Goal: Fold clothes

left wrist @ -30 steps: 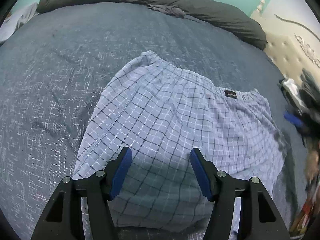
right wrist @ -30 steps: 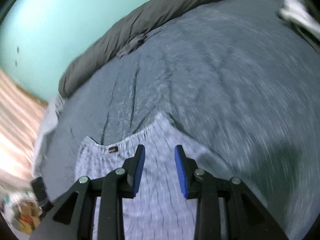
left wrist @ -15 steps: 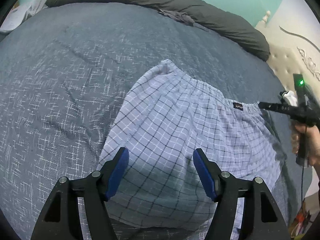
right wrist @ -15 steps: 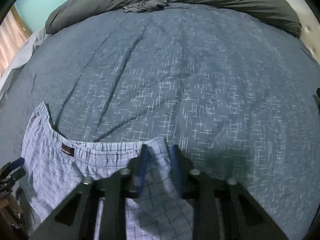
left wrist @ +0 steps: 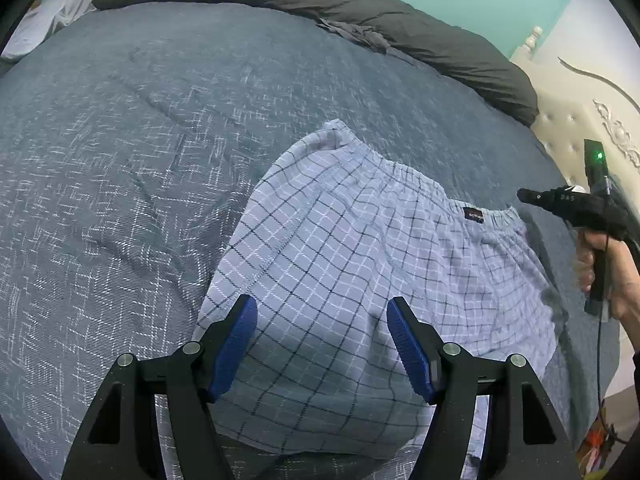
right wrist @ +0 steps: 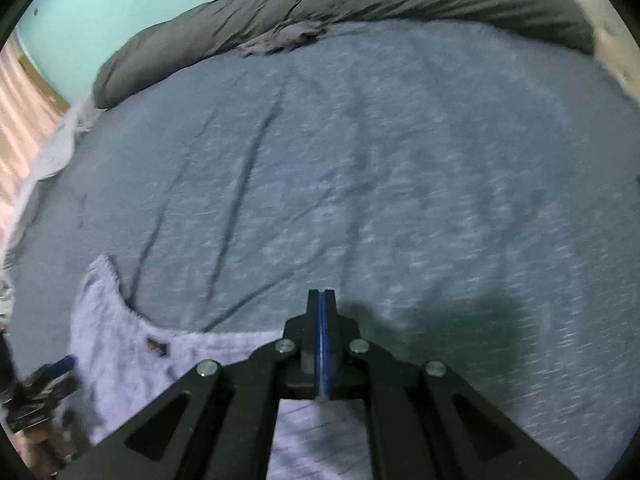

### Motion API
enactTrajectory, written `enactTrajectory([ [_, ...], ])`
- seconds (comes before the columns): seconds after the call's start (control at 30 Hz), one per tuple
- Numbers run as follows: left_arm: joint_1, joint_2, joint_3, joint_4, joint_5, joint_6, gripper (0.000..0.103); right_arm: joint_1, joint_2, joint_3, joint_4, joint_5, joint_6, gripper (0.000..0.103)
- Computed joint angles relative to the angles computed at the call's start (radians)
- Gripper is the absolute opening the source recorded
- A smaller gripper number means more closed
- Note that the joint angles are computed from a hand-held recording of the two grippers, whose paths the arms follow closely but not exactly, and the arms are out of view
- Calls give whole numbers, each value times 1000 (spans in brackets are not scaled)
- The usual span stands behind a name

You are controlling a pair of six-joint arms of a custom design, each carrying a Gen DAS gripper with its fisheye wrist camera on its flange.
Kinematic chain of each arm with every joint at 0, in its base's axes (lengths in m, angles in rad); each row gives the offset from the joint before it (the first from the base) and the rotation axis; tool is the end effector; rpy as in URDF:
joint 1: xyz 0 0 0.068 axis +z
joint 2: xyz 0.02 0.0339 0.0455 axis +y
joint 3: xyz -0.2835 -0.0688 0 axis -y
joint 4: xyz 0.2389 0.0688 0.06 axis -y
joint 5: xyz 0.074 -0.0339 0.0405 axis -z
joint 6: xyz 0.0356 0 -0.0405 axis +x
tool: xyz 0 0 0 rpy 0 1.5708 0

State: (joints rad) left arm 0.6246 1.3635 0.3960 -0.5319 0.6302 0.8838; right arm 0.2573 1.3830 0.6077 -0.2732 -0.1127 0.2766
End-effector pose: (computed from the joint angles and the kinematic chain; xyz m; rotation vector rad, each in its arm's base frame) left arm 0.1371 0.0730 0.1257 0.3667 2.5790 -0.5551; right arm 0.2255 0.0635 0.1729 -0.0144 2.6480 0.3307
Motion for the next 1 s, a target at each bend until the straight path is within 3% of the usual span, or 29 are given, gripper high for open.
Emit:
enactTrajectory([
  [0.03, -4, 0, -1, 4, 0, -7, 71, 9, 7, 3, -10, -11, -7, 9],
  [0.07, -8, 1, -1, 6, 0, -13, 71, 21, 17, 6, -18, -8, -12, 28],
  [0.1, -8, 1, -1, 4, 2, -15, 71, 31, 26, 4, -18, -2, -14, 37],
  [0.17, -14, -4, -5, 4, 1, -16, 71, 35, 41, -10, 10, -15, -9, 37],
  [0.23, -22, -6, -9, 9, -1, -24, 71, 44, 50, -28, 45, -17, -5, 23],
  [0.27, -28, -4, -10, 13, -2, -31, 71, 51, 56, -32, 54, -13, -7, 9],
  [0.3, -32, 2, -9, 18, -2, -35, 71, 57, 55, -33, 58, -7, -9, 7],
  [0.5, -51, 17, -9, 37, -2, -49, 71, 79, -6, -32, 63, 54, 5, 5],
  [0.73, -62, 16, -10, 48, -4, -62, 71, 111, 89, 57, 34, 117, 7, 5],
  [1.0, -50, 53, 4, 64, -7, -53, 71, -4, 106, 31, 44, 61, -42, 8],
])
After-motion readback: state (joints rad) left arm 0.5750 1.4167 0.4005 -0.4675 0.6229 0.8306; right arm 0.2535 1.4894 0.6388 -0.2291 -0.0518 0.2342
